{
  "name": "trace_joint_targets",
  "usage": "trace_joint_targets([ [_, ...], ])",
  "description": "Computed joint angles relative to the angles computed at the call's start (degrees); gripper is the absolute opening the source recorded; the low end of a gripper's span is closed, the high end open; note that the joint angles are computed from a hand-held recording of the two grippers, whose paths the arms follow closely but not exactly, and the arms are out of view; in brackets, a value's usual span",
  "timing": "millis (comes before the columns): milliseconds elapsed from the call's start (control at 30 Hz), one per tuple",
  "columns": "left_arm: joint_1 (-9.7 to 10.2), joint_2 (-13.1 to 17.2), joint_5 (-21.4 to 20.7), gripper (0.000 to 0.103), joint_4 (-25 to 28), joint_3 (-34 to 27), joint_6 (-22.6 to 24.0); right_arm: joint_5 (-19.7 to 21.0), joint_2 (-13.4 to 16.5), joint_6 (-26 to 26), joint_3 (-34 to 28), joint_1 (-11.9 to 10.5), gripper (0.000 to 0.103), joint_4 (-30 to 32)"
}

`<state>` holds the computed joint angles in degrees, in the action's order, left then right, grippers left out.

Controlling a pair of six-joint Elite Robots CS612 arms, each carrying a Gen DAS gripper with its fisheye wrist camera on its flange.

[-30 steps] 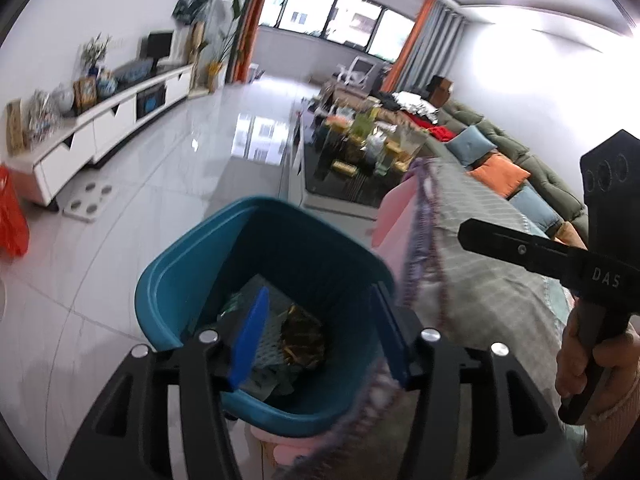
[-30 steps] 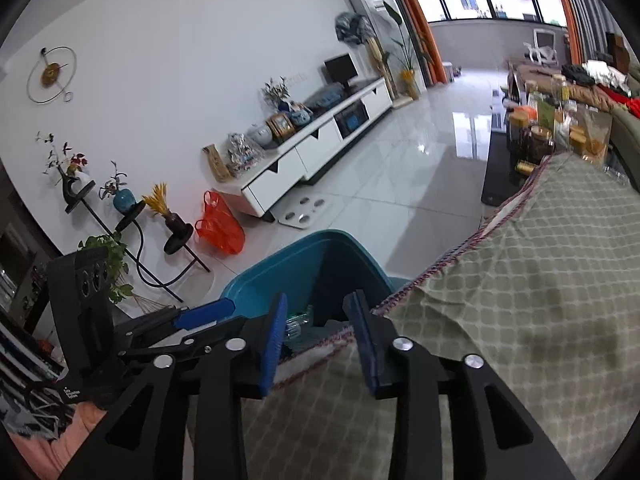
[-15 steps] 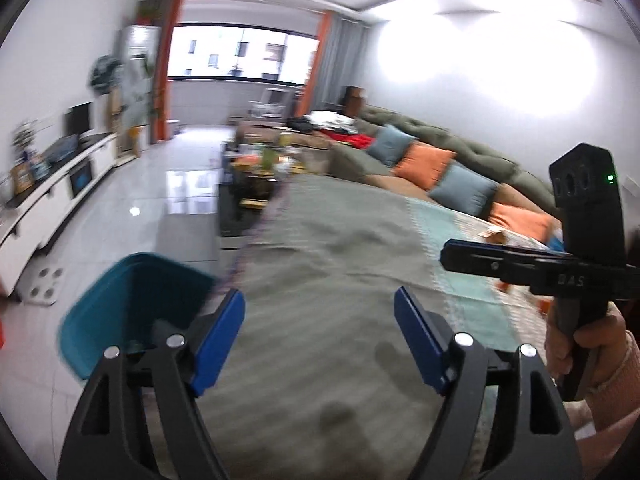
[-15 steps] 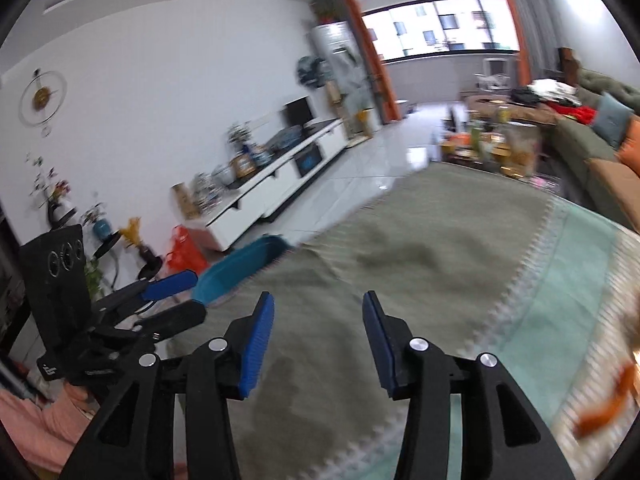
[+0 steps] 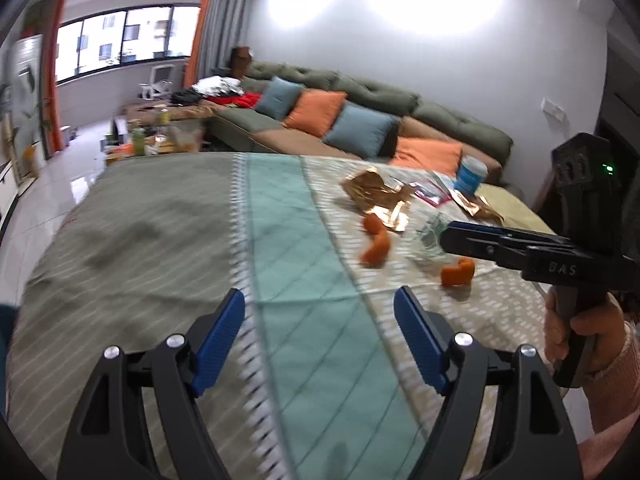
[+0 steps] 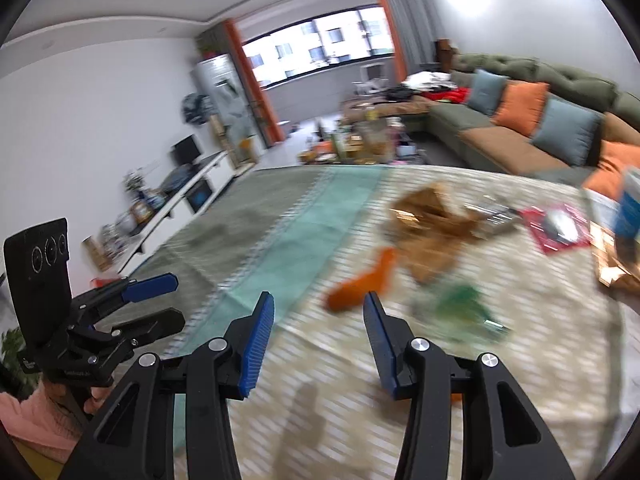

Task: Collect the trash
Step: 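Move both open tools back over the table toward the orange peels, then grasp an orange peel with the left tool while the right tool grasps a clear plastic piece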

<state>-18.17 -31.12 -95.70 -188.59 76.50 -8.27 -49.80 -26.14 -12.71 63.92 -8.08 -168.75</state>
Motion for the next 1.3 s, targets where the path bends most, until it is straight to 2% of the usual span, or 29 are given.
trace_joint_targets([
  [133, -0.80, 2.2, -1.7, 0.076, 5.9, -5.6, 1.9, -2.2, 0.5, 3.3, -0.4, -1.1, 0.048, -0.7],
  [233, -1.28, 3.7, -2.4, 0.067, 10.8, -9.5, 2.5, -3.0, 1.3, 4.1, -1.8, -1.6, 0.048, -0.1],
  [333, -1.76, 5.2, -2.5, 0.060, 15.5, -13.3, 3.4, -3.6, 2.3, 4.0, -4.1, -1.6, 0.048, 1.4],
  [433, -2.19, 6.5, -2.4, 0.059, 18.6, -16.4, 4.3, -2.9, 3.2, 3.2, -6.0, -1.5, 0.049, 3.6],
  [500, -2.35, 7.3, -2.6, 0.054, 21.0, -18.5, 4.6, -2.0, 3.7, 2.1, -7.2, -1.5, 0.056, 5.2],
  [567, -2.44, 7.8, -2.5, 0.048, 22.5, -19.8, 4.8, -2.0, 4.0, 1.6, -7.8, -1.5, 0.058, 5.8],
  [733, -2.61, 8.3, -1.9, 0.035, 24.0, -20.9, 4.4, -1.5, 4.7, 0.5, -9.5, -1.3, 0.058, 7.8],
  [967, -2.83, 8.9, -0.4, 0.028, 25.3, -22.1, 3.5, -1.6, 5.3, -0.1, -10.7, -1.2, 0.058, 9.7],
  [1300, -2.75, 8.7, -0.5, 0.024, 24.1, -21.5, 3.7, -1.4, 5.3, -1.3, -11.0, -1.1, 0.057, 11.2],
])
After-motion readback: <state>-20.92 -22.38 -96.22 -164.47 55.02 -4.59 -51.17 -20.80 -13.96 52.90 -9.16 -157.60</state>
